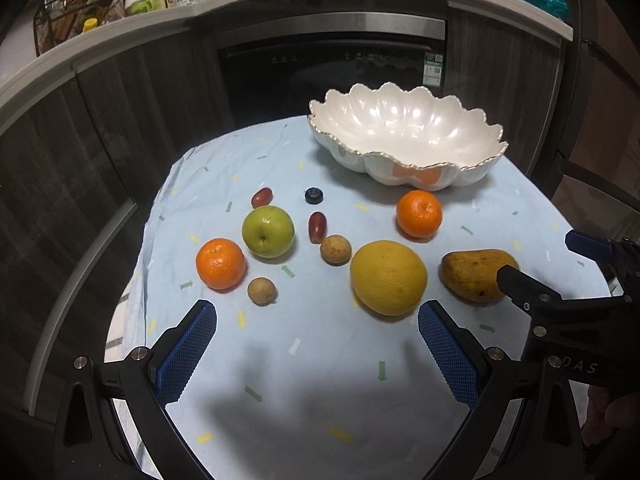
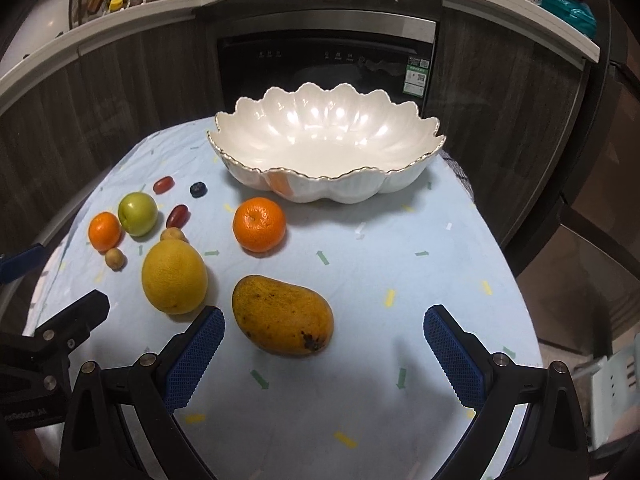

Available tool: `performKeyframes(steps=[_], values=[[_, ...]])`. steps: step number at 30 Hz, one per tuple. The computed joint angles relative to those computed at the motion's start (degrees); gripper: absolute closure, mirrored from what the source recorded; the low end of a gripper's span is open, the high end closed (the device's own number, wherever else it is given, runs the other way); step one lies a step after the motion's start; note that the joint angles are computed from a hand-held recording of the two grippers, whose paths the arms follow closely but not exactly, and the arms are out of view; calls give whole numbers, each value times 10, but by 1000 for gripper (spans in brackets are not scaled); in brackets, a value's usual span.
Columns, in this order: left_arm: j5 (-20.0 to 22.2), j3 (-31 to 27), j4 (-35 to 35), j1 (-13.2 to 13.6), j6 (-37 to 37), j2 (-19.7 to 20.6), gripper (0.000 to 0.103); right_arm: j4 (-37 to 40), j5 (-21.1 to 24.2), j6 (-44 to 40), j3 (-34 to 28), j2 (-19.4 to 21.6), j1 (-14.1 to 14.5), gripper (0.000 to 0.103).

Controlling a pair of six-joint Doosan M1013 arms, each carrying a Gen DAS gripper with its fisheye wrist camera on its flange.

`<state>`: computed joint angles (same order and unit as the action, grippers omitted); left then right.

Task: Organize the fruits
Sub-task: 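Move the right tool to the mango while the left tool approaches a kiwi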

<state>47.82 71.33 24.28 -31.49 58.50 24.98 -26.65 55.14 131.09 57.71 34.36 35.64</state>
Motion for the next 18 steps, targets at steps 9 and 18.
performKeyframes(steps=[9,18], values=[[-1,0,-9,8,17,8,0,8,7,-20,-18,18,-1,4],[2,0,-11,19,10,16,0,29,15,-49,-39,38,0,14]])
